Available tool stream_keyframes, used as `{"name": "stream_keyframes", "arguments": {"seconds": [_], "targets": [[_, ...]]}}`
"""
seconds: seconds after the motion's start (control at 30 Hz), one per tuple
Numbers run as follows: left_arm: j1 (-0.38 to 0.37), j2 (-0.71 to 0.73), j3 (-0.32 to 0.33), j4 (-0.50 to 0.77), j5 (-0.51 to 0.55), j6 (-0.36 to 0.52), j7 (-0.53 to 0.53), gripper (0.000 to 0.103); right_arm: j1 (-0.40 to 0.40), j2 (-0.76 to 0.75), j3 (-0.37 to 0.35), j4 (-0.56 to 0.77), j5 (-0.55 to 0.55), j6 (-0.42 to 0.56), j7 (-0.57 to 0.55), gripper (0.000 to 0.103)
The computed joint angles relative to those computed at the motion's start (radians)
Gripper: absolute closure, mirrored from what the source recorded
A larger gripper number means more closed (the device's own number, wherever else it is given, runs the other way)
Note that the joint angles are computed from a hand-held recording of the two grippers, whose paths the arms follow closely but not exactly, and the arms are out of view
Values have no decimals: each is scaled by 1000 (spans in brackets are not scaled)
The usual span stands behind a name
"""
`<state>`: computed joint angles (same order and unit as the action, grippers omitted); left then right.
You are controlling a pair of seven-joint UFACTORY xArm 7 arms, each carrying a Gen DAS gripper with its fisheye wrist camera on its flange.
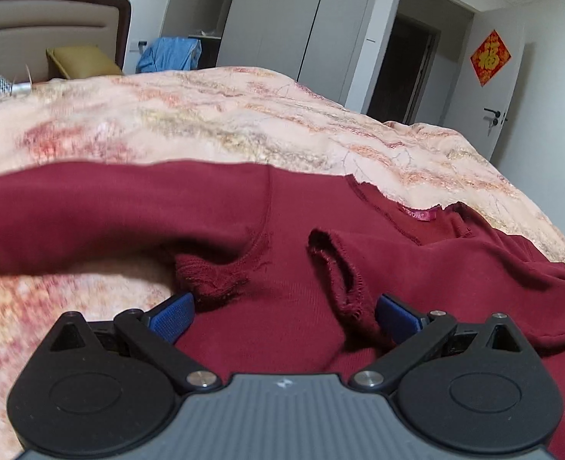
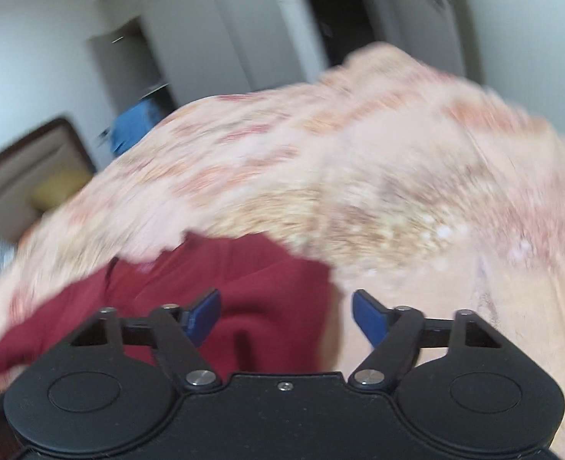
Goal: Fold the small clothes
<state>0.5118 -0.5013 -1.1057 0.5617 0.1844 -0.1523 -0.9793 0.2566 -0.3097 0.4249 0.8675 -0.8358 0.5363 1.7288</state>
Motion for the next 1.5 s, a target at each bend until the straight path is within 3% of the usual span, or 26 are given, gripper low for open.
{"name": "stream_keyframes", "arguments": {"seconds": [0.07,0.13,0.17,0.2,0.27,0.3,0.37,0.47,0.6,0.8,0.9,1.03,1.17,1.23,1.27,1.37,1.5], "targets": [[3,-15,-7,-1,1,7,-1,0,4,29,-33,-1,38,-48,-29,39],[13,-34,-22,1,7,19,-5,0,4,57,-50,4,61,-88,-45,65],[12,-38,-22,3,11,26,-7,0,2,64,-47,12,55,-81,-50,85],[12,-40,-23,3,15,28,-10,0,-8,62,-27,22,9,-56,-29,92],[7,-36,-15,4,22,26,-16,0,-30,49,18,47,-160,7,6,96],[4,-34,-11,1,23,20,-18,0,-27,48,41,62,-253,68,5,97],[1,-26,-5,-1,25,11,-17,0,-14,60,64,83,-313,176,-60,97],[0,-22,-6,2,26,16,-11,0,30,63,-4,48,-239,150,-60,95],[3,-23,-10,7,31,26,-13,0,70,19,-16,-8,-248,147,-2,77],[8,-23,-14,8,35,22,-18,0,128,-129,45,-90,-164,255,-82,61],[9,-23,-15,8,35,22,-19,0,145,-178,90,-127,-122,261,-143,54],[7,-23,-12,8,36,25,-17,0,131,-133,146,-129,-115,234,-162,54],[9,-24,-14,9,39,28,-19,0,120,-31,203,-69,-203,327,-104,62],[9,-23,-15,10,40,28,-20,0,134,-17,196,-57,-242,348,-82,80],[9,-24,-14,10,40,29,-20,0,144,-10,199,-45,-250,388,-84,96],[8,-23,-13,10,42,29,-20,0,189,2,197,-24,-228,485,-102,99],[8,-23,-13,12,43,32,-21,0,257,37,154,-28,-162,504,-132,99]]}}
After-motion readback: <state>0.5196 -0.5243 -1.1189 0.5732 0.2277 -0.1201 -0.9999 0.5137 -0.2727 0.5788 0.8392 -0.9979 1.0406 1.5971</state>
